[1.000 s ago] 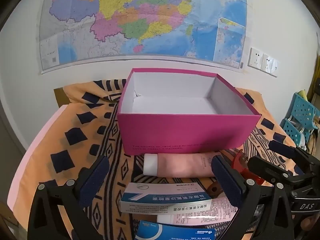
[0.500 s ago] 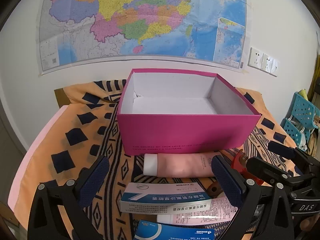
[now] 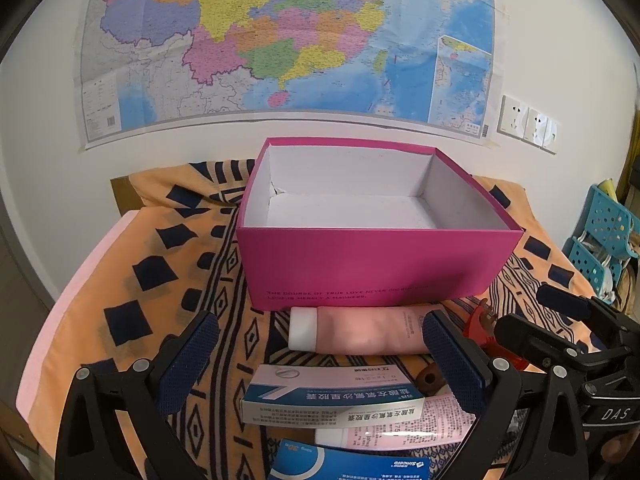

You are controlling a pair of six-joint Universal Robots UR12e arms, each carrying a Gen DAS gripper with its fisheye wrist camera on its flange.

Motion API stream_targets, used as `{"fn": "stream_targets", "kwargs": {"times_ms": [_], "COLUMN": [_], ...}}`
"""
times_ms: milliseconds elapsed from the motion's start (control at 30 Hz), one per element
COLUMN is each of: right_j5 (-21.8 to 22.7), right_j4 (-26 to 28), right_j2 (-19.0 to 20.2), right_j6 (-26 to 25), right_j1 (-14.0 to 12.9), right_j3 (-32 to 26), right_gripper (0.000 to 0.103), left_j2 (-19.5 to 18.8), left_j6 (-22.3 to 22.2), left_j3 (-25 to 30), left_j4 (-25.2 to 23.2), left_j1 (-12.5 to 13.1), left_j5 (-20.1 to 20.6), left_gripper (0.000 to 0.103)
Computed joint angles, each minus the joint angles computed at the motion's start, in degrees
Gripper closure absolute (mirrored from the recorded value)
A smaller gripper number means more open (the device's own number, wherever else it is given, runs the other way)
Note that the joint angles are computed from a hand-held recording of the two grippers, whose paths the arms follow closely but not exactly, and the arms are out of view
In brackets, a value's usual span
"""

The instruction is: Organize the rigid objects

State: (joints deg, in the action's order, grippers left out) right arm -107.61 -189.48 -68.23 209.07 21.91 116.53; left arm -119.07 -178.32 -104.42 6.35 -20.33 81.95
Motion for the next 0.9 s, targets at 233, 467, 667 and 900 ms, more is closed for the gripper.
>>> {"fn": "stream_targets", "kwargs": {"times_ms": [233, 467, 667, 900], "right_j5": [0.32, 0.4, 0.39, 0.82], "right_j4": [-0.35, -0.67, -0.73, -0.8], "right_j2": [0.11, 0.22, 0.28, 0.44], "right_j6": [0.2, 0.4, 0.46, 0.44], "right_j1": [-0.04, 0.01, 0.02, 0.07], "right_j3": [0.04, 0.02, -0.05, -0.12], "right_gripper": [0.003, 0.003, 0.003, 0.003], "left_j2": [0.0, 0.03, -0.01, -0.01], "left_j6": [-0.01, 0.01, 0.01, 0.05], "left_j3": [-0.01, -0.07, -0.19, -0.24], "left_j4": [0.03, 0.02, 0.27, 0.33], "left_j1": [-0.02, -0.08, -0.1, -0.14], "left_j5": [0.05, 0.1, 0.1, 0.3], "left_gripper": [0.0, 0.0, 0.0, 0.0]}}
